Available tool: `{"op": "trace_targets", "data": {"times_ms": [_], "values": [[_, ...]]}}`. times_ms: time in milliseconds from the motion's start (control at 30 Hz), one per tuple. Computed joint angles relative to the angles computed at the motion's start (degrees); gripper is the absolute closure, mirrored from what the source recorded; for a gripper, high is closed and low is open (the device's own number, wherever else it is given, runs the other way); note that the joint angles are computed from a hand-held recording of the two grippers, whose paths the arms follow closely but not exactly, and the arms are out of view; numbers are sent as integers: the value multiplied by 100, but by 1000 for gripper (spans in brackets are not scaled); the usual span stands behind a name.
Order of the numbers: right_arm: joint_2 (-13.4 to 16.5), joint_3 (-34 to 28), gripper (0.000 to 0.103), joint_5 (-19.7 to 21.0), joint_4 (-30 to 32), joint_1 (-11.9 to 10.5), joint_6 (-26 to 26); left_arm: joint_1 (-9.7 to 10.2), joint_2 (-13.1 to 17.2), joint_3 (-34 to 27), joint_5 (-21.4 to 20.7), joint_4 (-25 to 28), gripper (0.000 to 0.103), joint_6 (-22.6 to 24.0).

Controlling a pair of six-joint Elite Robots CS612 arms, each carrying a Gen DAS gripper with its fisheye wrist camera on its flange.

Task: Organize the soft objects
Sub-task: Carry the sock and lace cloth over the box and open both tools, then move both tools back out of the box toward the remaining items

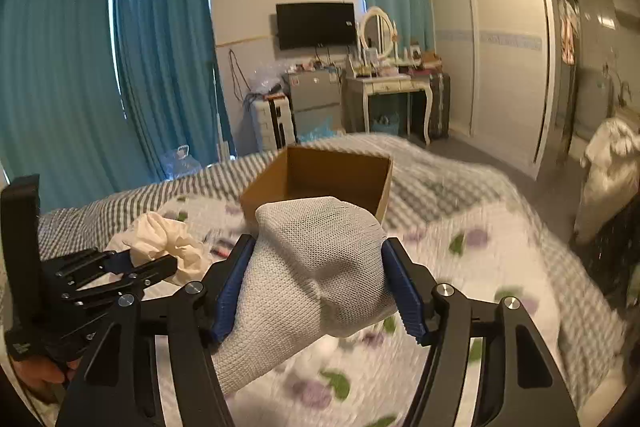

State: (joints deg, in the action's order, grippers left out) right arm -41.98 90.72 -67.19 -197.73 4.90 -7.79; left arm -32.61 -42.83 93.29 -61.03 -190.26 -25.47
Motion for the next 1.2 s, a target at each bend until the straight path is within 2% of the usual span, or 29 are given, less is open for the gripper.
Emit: {"op": "trace_targets", "data": {"times_ms": [100, 267, 400, 533, 600, 633, 667, 733, 800, 867, 1000, 1067, 1200], "values": [[72, -367, 38, 15, 183, 24, -163, 63, 44, -250, 27, 63, 74, 182], [442, -1351, 38, 9, 741, 79, -185, 313, 313, -956, -253, 177, 74, 452], [1017, -2511, 38, -109, 1468, 173, -335, 498, 765, -1823, -288, 580, 74, 759], [1649, -3673, 38, -234, 2280, 243, -384, 672, 1226, -2586, -446, 1017, 71, 797], [1948, -4203, 38, -246, 2701, 257, -371, 705, 1412, -2858, -381, 1165, 71, 788], [2100, -4464, 38, -271, 2913, 263, -395, 728, 1511, -3017, -345, 1361, 60, 758], [2203, -4642, 38, -294, 3068, 268, -441, 743, 1584, -3136, -340, 1550, 40, 734], [2413, -4990, 38, -294, 3284, 276, -518, 736, 1683, -3222, -232, 1520, 33, 784], [2500, -5129, 36, -302, 3332, 261, -490, 720, 1714, -3247, -97, 1597, 32, 810], [2453, -5009, 23, -254, 3194, 242, -394, 704, 1668, -3171, 2, 1649, 32, 726], [2100, -4418, 22, -306, 2580, 199, -282, 641, 1406, -2865, 164, 1572, 32, 625], [1774, -3919, 22, -326, 2136, 162, -252, 601, 1268, -2731, 360, 1507, 32, 653], [1146, -3038, 21, -303, 1617, 102, -275, 468, 722, -2026, 667, 980, 32, 737]]}}
